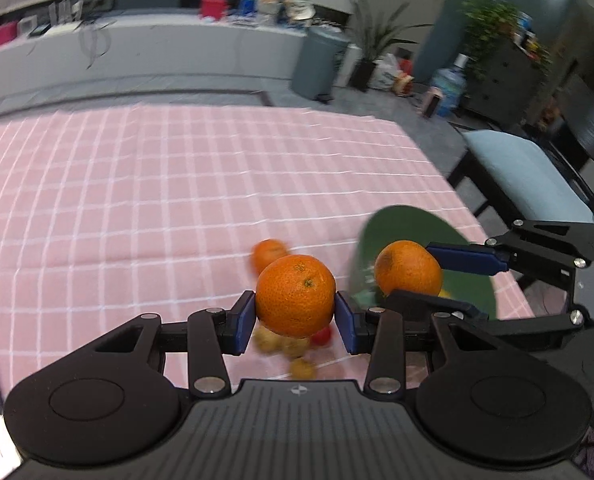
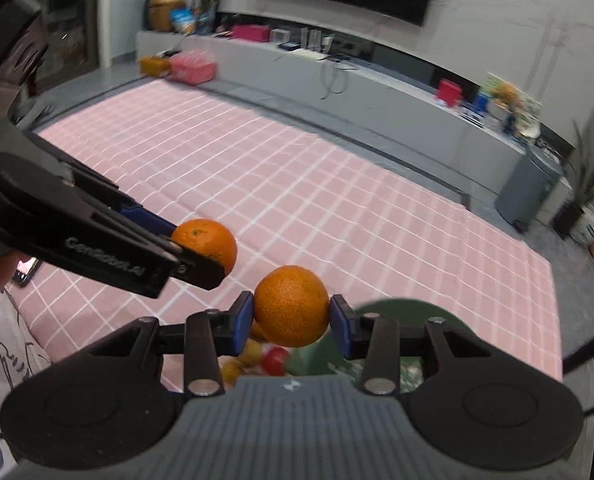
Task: Organize fruits
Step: 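Carry the two oranges into the green colander with both tools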
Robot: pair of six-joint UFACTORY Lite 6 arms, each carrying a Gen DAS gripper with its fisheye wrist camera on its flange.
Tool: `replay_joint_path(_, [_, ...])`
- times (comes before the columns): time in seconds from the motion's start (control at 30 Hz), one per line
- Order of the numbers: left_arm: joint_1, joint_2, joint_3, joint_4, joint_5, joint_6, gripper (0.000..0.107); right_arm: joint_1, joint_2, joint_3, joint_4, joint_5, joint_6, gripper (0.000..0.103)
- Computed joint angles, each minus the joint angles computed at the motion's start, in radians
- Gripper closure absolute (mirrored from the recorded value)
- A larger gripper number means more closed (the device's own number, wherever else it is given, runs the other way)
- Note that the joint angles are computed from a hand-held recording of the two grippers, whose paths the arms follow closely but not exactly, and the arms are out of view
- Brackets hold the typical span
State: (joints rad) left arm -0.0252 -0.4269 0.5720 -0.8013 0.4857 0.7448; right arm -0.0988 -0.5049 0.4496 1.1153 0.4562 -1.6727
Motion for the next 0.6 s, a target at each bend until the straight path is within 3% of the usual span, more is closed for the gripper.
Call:
replay_joint_path(0.1, [-0.115,0.023,0.035,0.048,-0.053,-0.067,0.059,-0.204,0.006,0.016,0.013,0.129,-0.077,0.065])
replay_joint_path(0.27, [-0.284,0.143,0.137,0.119,-0.137,-0.176,0.059,-0.42,0.121,0.079,0.035,0.223,-0.161,0.065])
replay_joint_path(0.4, [-0.377,0.278,0.237,0.151,-0.175,-0.232,0.059,-0.48,0.225,0.111,0.07,0.202,-0.242,0.065])
replay_joint_path(0.6, [-0.452,0.538,0.42,0.335,-0.184,-0.455,0.059,-0.502,0.383,0.17,0.138,0.15,-0.332,0.065])
